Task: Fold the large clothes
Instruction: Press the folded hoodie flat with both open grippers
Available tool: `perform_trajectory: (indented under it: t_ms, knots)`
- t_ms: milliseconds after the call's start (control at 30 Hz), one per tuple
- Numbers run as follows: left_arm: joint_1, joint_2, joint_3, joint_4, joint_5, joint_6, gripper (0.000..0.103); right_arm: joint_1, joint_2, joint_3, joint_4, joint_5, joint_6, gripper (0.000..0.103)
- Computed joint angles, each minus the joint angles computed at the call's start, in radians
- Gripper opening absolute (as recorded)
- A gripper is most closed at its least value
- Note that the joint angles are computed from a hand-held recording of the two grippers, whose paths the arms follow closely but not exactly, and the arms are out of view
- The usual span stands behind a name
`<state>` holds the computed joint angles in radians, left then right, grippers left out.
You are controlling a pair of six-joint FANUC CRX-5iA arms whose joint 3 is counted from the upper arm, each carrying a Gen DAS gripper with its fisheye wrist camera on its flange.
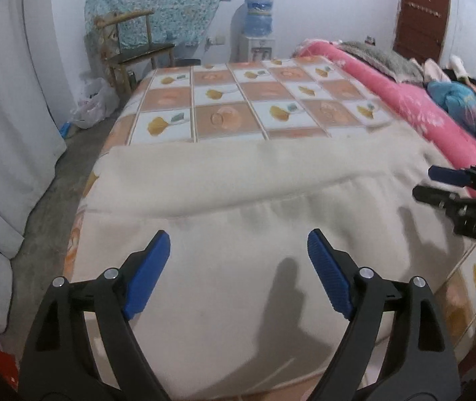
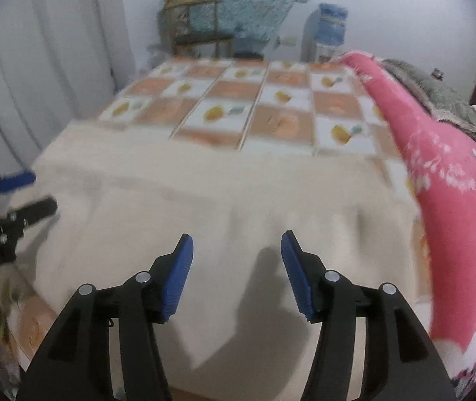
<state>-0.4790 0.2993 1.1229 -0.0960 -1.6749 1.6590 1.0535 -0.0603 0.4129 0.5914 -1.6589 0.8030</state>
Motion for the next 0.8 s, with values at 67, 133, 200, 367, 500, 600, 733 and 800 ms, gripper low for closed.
perform_trajectory:
  t_ms: [67,133,200,367,500,600,733,800]
  knots:
    - [-0.010,0.016,-0.004,-0.035,-0.049,0.013,0.083,-0.014,-0.008,-0.048,-0.023,0.008,-0.012,0.056]
    - [0.009,-0.020,-0.077,-0.003,-0.003,0.060,0.083,-0.010,-0.018,-0.066,-0.011,0.021,-0.039,0.056]
    - [0.000,-0.026,-0.051,-0.025,-0.020,0.075,0.083,0.002,-0.006,-0.015,-0.020,-0.014,-0.070,0.056]
    - [-0.003,-0.145,-0.186,-0.033,0.064,0.100,0.084,0.130,-0.098,-0.111,0.074,0.000,-0.158,0.067]
    - [0.006,-0.181,-0.288,-0.056,0.055,0.124,0.086,0.156,-0.117,-0.212,0.098,-0.009,-0.138,0.069]
    - [0.010,-0.194,-0.278,-0.052,0.057,0.136,0.086,0.177,-0.100,-0.160,0.109,-0.053,-0.153,0.069]
    - [0.038,-0.253,-0.351,-0.035,0.089,0.155,0.086,0.230,-0.152,-0.226,0.189,-0.082,-0.225,0.070]
    - [0.072,-0.254,-0.384,0.001,0.082,0.157,0.089,0.194,-0.184,-0.256,0.106,-0.079,-0.264,0.071]
